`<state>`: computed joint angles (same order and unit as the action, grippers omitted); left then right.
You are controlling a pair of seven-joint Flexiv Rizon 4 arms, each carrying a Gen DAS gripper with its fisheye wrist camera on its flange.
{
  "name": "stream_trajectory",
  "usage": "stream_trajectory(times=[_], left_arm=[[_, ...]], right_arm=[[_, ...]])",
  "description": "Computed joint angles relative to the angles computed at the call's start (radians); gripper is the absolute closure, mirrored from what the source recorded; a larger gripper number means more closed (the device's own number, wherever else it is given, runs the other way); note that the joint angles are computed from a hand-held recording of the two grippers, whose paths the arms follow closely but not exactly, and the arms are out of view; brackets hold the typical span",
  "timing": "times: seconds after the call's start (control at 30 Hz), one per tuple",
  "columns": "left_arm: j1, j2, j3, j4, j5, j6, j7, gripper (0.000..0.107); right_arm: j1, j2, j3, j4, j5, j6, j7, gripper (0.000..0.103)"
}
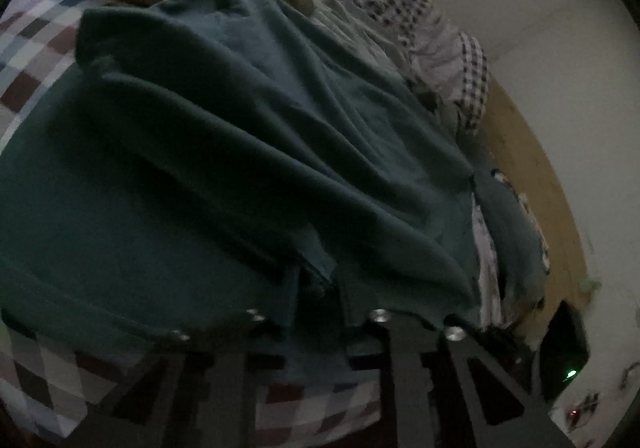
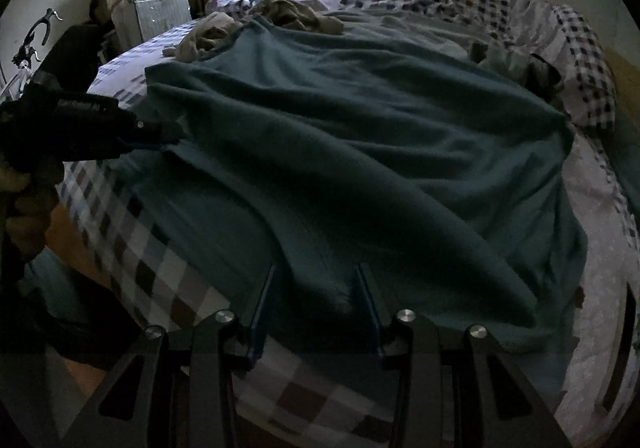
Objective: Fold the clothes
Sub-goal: 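Release the garment with the right tool and raise it away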
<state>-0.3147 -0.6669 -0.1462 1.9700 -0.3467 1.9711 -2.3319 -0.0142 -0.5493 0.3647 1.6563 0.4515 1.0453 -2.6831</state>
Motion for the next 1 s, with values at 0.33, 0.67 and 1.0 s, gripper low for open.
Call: stream_trajectory(times=[0.33,0.67,1.0], left_arm=[[-0.143,0.030,0.076,0.041,-0.180,-0.062,0.067,0.100],[-0.128,0.086,0.045,0.262,-0.178,0.303,-0.165,0.039],[-0.139,0.072,0.046,0.344,-0.305,0.355,-0.292,0.038]], right_arm=[[0.031,0.007,-0.032,0.005,-0.028,-0.023,0.047,0.082],[-0.019,0.057,0.024,0.046,0.057,0.020,-0.040,0.056],[-0.033,0.100,0.068,0.047,0.253,0.028,-0.210,0.053]])
